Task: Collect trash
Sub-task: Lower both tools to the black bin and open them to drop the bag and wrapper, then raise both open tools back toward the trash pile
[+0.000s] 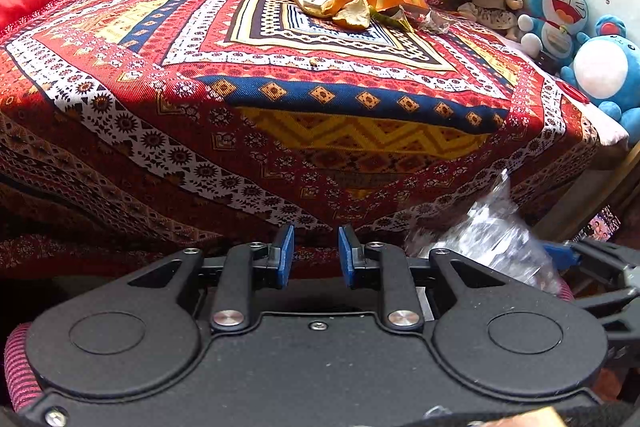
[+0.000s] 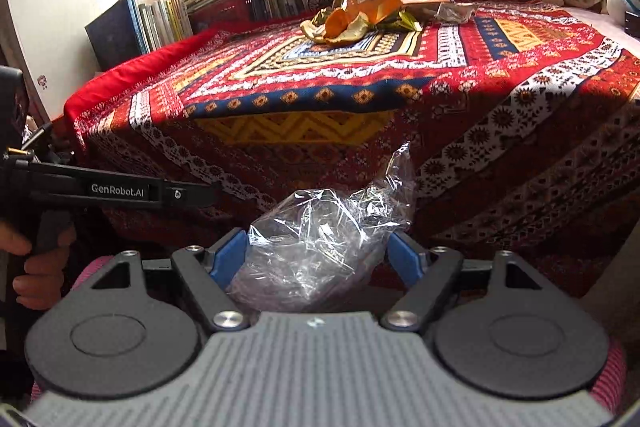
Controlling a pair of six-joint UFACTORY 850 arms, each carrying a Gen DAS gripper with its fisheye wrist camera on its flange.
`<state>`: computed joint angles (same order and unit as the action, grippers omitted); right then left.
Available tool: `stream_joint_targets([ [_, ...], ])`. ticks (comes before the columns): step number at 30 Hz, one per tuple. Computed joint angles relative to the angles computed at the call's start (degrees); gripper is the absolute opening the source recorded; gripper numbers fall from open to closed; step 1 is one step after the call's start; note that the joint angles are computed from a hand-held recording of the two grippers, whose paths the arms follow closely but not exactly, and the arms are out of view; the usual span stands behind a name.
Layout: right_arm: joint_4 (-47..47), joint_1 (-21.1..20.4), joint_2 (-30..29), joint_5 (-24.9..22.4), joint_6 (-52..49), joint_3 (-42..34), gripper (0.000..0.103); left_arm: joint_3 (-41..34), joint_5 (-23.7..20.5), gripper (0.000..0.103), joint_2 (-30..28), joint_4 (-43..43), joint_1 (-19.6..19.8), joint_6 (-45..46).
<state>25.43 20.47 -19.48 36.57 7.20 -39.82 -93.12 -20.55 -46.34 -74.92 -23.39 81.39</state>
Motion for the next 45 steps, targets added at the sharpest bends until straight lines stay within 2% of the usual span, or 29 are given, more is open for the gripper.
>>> stream_joint_targets([
  [5,-3.5,-0.8,-3.1,-4.8,2.5,-2.2,0.080,-0.9,0.0,0.023,-0.6,4.2,-0.1,-4.3],
  [9,-12.4,-2.3,-7.1,-8.7,10.9,-5.1,0.084,-1.6,-0.3,0.024,-1.0,5.5,0.0,-6.3],
  [13,-18.6,-3.2,-11.6,-13.0,17.7,-8.6,0.092,-1.3,0.1,0.036,-0.9,4.6,-0.1,-5.3],
  [17,-21.8,-3.6,-14.3,-14.4,21.6,-10.6,0.100,-1.2,0.7,0.043,-0.8,4.6,-0.2,-5.4],
  [26,-19.5,-3.8,-13.6,-12.5,19.8,-9.7,0.103,-0.8,1.4,0.052,-0.3,1.3,-0.2,-1.6],
  [32,-17.5,-4.7,-9.7,-9.9,16.2,-7.8,0.103,0.1,1.2,0.057,1.0,-5.2,-0.3,5.6],
  [37,-16.0,-5.6,-5.8,-5.9,12.0,-6.5,0.103,0.4,-1.1,0.062,2.5,-12.3,0.0,13.3],
  [40,-14.8,-6.2,-2.2,-3.5,8.3,-5.4,0.103,-0.3,-2.5,0.072,3.0,-17.7,0.0,18.8],
  [42,-13.2,-6.6,-0.7,-2.0,5.0,-5.3,0.103,-1.5,-2.4,0.079,2.9,-22.5,-0.2,23.2],
  [45,-11.1,-7.3,0.9,-0.3,-0.1,-5.9,0.103,-4.6,-1.3,0.081,1.8,-27.0,-0.7,26.8],
])
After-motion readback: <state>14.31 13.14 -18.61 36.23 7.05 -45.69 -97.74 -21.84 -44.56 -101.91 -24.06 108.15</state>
